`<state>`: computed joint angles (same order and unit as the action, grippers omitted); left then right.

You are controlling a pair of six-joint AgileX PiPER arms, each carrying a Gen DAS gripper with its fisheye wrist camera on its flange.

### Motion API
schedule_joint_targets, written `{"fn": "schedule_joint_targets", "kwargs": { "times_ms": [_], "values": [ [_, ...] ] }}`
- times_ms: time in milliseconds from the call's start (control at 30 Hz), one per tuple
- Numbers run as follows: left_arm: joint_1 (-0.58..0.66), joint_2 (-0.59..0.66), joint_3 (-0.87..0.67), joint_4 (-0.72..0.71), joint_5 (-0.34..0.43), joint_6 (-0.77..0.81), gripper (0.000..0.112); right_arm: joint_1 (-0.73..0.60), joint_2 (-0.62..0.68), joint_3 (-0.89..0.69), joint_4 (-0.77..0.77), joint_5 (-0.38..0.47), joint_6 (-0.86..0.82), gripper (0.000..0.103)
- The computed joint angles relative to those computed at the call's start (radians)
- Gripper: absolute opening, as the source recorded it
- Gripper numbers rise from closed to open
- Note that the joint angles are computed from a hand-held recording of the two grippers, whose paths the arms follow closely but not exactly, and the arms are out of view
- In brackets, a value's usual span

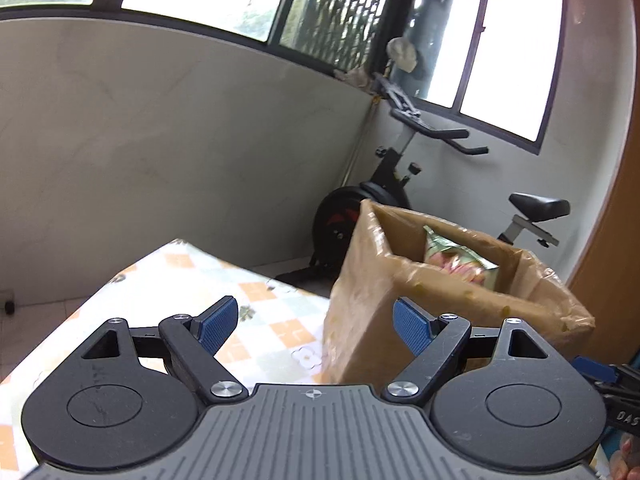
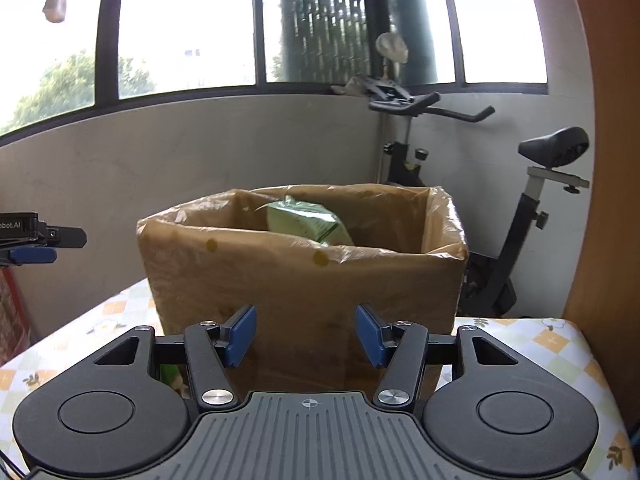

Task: Organize snacks
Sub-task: 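Grasp the green chip bag with left tool while right tool grasps red packet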

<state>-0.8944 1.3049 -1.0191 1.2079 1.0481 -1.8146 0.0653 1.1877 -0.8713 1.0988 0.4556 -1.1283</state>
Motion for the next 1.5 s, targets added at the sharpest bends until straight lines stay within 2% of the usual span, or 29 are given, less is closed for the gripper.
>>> {"fn": "schedule_joint_targets", "kwargs": {
  "times_ms": [233, 433, 600, 733, 933, 1000, 1100, 1233, 1367, 1500],
  "values": [
    [-0.014, -0.086, 0.065, -0.04, 0.078, 0.023, 0.086, 0.022, -0.058, 0.07, 0.032, -0.028, 0.005, 0.052],
    [-0.006, -0.129, 0.119, -0.065, 0.088, 0.006, 0.086, 0.042, -0.085, 0.136, 0.003, -0.049, 0.025, 0.052],
    [0.029, -0.118, 0.16, -0.119, 0.005, 0.049, 0.086, 0.058, -0.086, 0.194, 0.002, -0.063, 0.038, 0.052],
    [0.075, -0.039, 0.177, -0.118, -0.088, 0.03, 0.087, 0.065, -0.059, 0.219, -0.01, -0.069, 0.046, 0.052],
    [0.189, 0.092, 0.115, -0.129, -0.191, 0.125, 0.087, 0.062, 0.0, 0.246, -0.073, -0.066, 0.116, 0.052],
    [0.242, 0.109, 0.102, -0.15, -0.263, 0.157, 0.087, 0.061, 0.003, 0.262, -0.078, -0.062, 0.128, 0.052],
    [0.304, 0.135, 0.089, -0.207, -0.325, 0.189, 0.087, 0.061, 0.002, 0.271, -0.095, -0.057, 0.152, 0.052],
    [0.324, 0.167, 0.09, -0.252, -0.364, 0.185, 0.087, 0.064, 0.001, 0.276, -0.09, -0.058, 0.153, 0.052],
    [0.299, 0.142, 0.158, -0.194, -0.394, 0.072, 0.096, 0.061, 0.008, 0.273, -0.104, -0.048, 0.172, 0.052],
    [0.348, 0.098, 0.237, -0.178, -0.532, -0.002, 0.097, 0.065, 0.016, 0.272, -0.115, -0.039, 0.187, 0.052]
  ]
}}
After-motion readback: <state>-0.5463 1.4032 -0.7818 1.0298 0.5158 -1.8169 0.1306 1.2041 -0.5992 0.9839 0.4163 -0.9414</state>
